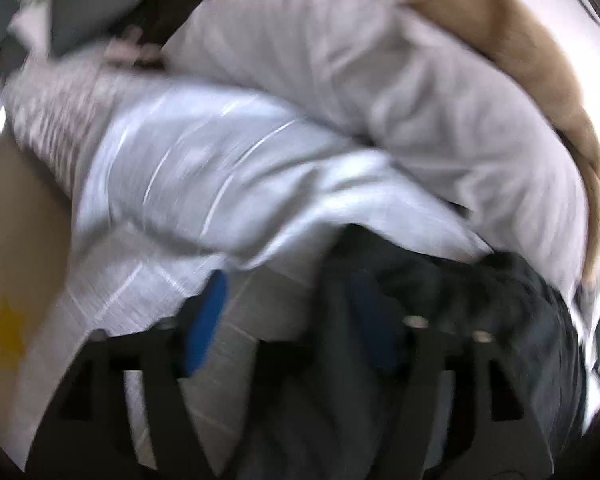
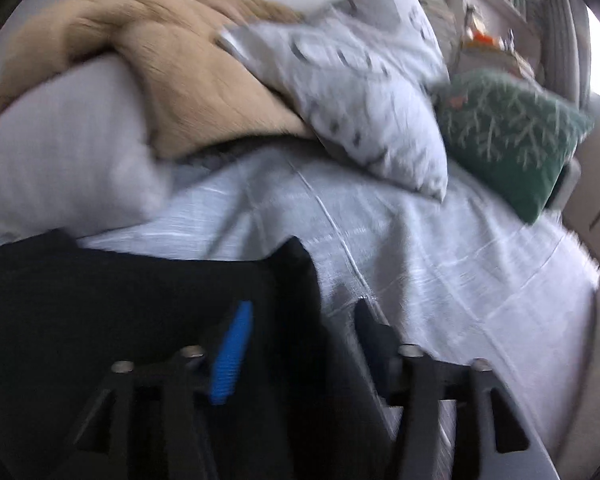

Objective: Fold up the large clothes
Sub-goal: 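Lay the hem down near the collar and open both tools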

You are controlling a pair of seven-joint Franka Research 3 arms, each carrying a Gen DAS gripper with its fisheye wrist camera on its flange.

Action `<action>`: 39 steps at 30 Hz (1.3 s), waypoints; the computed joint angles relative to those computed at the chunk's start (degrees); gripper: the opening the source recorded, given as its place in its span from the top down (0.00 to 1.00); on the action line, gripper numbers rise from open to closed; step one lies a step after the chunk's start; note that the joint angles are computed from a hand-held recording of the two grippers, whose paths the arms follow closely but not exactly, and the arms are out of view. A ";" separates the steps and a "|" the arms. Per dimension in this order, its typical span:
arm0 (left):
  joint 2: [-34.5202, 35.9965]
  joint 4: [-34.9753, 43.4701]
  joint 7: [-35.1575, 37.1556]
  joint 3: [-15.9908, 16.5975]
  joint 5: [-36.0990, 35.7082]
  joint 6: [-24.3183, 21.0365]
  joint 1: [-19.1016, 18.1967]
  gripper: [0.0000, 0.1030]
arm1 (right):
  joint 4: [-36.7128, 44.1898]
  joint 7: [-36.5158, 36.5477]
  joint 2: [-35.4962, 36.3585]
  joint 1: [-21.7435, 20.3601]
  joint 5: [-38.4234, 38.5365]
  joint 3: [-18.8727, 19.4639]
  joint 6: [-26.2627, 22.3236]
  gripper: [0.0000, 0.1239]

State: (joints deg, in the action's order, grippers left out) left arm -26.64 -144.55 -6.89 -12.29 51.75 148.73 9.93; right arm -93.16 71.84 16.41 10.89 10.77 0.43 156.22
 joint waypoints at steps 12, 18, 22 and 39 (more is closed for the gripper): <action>7.82 10.54 9.25 -5.43 -9.65 -5.07 -13.56 0.10 | -22.09 -16.35 -23.09 4.00 16.18 3.58 -6.32 0.35; 13.09 10.72 9.65 -4.93 -9.70 -6.08 -17.18 0.10 | -26.77 -13.29 -24.73 4.66 12.65 3.36 -7.79 0.35; 12.18 5.92 8.70 -3.38 -8.92 -2.33 -17.64 0.09 | -26.85 -7.30 -22.31 2.60 5.95 2.70 -9.98 0.35; 0.77 2.29 11.04 -3.91 -24.26 -18.33 -21.65 0.09 | -30.16 -2.50 -27.79 -3.10 0.93 0.06 -13.03 0.35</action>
State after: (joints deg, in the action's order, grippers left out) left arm -25.87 -142.25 4.15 -16.20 27.49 130.39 -11.71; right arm -123.32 69.34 -11.38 7.79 11.70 0.49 143.19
